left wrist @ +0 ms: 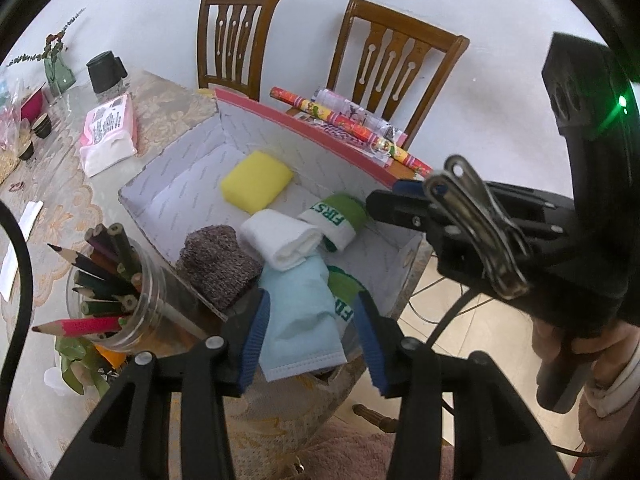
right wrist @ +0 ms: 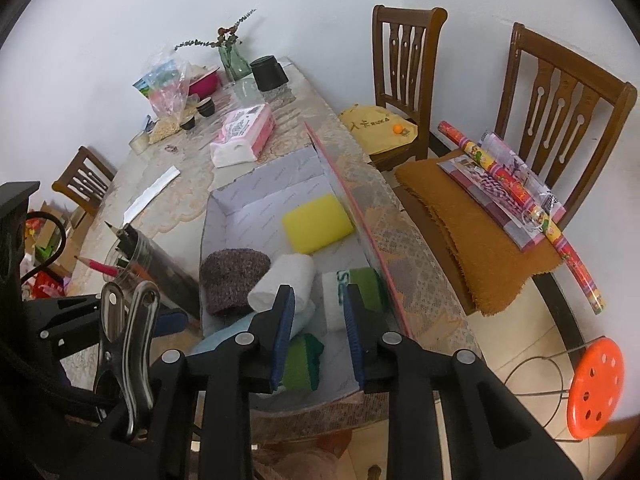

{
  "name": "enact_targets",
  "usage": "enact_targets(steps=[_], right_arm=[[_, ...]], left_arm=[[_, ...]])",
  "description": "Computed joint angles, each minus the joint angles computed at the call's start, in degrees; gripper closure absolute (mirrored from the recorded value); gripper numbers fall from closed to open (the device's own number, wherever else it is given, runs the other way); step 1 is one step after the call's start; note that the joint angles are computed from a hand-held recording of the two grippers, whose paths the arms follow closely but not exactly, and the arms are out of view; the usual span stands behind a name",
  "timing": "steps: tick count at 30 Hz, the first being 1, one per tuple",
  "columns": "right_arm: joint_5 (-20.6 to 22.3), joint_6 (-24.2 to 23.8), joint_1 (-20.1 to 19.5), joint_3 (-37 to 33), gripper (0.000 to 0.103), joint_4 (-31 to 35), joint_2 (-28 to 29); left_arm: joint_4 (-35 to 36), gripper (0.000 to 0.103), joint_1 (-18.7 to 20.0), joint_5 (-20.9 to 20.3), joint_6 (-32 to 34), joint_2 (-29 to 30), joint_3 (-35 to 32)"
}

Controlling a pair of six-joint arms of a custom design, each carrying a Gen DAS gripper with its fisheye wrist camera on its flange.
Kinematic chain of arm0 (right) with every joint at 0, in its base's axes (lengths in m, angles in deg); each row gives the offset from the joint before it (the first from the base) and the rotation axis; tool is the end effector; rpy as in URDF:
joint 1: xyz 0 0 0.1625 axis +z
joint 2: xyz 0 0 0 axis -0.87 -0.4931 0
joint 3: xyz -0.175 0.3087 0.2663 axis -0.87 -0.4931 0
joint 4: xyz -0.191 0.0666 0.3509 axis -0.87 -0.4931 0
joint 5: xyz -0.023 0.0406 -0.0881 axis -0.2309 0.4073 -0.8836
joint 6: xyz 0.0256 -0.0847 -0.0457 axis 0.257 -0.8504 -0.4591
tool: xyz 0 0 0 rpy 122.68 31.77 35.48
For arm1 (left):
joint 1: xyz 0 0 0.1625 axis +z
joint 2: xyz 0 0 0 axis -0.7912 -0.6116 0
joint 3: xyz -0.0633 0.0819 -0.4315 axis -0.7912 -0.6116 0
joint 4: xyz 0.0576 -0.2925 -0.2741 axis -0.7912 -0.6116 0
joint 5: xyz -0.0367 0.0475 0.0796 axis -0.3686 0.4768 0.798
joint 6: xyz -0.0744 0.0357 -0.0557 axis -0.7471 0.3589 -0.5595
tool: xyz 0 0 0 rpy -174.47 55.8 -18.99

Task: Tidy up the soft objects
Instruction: 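Withdraw both open tools from the box back toward the pile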

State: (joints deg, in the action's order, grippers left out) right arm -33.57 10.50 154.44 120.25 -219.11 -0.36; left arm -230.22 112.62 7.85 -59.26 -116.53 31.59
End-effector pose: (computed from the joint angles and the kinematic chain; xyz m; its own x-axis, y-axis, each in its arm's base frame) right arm 0.1451 -0.7083 0.1110 -0.8639 -0.1168 0.4899 -0.3720 0.8036 -0.4645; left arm -0.1880 -0.6988 0.0865 -0.6779 0.5313 -0.5081 0.6357 0.7708 -0.0421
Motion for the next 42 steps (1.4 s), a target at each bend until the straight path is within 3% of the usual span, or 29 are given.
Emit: enact_targets(steps=[24, 42], right_arm=[[-9.03, 7.69, 5.68, 8.64, 0.076, -9.86, -0.21], [-11.06, 13.80, 10.35, 8.10, 0.075, -8.06, 5.40]], left_arm=[[1.22, 0.057, 1.45, -5.69, 9.53, -8.31, 6.34], [4.76, 0.057, 6.84, -5.43, 12.00, -14.65, 7.58]])
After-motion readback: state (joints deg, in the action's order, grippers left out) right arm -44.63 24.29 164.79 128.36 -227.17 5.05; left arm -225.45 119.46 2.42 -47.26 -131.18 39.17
